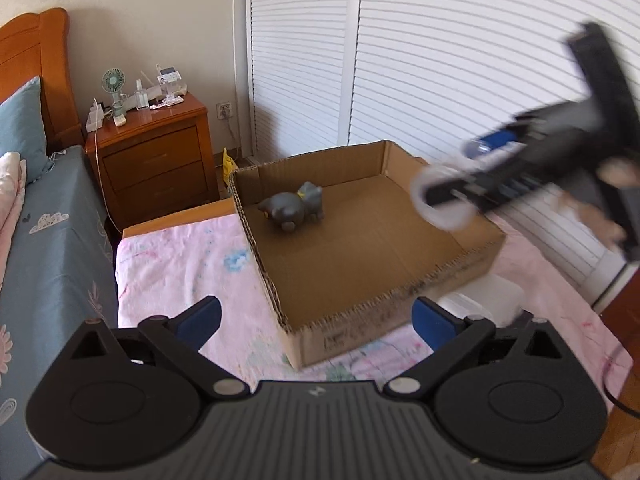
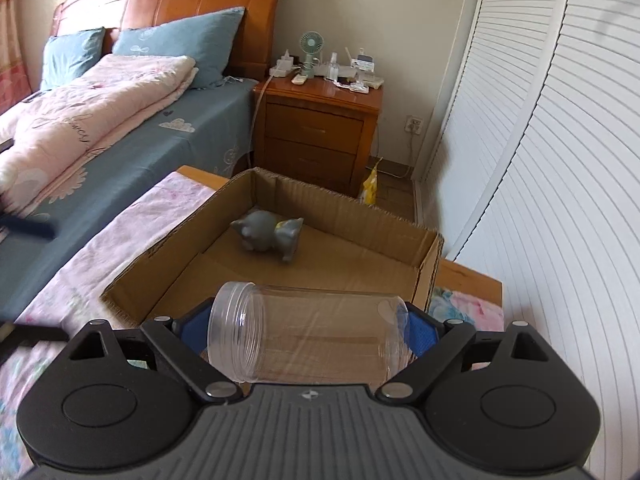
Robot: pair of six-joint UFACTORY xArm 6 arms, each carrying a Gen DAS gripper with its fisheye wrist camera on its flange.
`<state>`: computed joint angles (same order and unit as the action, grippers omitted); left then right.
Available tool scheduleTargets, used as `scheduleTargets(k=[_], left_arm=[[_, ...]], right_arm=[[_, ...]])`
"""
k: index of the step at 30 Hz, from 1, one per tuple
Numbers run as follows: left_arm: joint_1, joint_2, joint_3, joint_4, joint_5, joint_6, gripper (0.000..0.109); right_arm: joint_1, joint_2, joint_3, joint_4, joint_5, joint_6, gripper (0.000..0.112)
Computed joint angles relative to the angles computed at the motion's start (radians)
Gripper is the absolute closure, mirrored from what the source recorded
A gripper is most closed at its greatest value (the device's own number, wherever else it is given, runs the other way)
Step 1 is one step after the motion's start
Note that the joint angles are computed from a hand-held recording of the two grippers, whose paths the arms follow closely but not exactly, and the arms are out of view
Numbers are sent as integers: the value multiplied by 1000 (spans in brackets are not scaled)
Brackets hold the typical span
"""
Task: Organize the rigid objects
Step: 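Carry the grey cat and clear jar into the cardboard box with both tools and release, then move both tools back toward the remaining items on the sheet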
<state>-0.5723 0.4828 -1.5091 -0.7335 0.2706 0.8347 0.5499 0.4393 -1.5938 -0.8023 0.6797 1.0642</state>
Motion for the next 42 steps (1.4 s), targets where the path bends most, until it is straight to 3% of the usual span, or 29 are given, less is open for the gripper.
scheduleTargets(k=[6,8,10,20,26,33,39,42], left_arm=[[-9,-65,100,-119,-51,127,7],[-10,-72,115,-140,-56,144,7],[-8,-74,124,-136,-59,135,7],[-20,-86,175,-93,-110,67,7],[-46,-104,224,-78,-160,32,7],[-78,-115,317,122,-273,-152,7],[-117,-105,343,46,-287,-100,7],[-135,-95,337,-78,-283,-4,7]], right_arm=[[-36,130,-192,31,62,-29,17],[-39,171,-253,28,106,-29,9],[-42,185,-273,48,130,-20,9],[-11,37,-41,31,67,87,9],[43,-61,97,-8,85,217,9],[133,-122,242,-42,139,404,9],[167,-113,309,-25,111,529,9],[178,-95,314,-38,107,575,9]])
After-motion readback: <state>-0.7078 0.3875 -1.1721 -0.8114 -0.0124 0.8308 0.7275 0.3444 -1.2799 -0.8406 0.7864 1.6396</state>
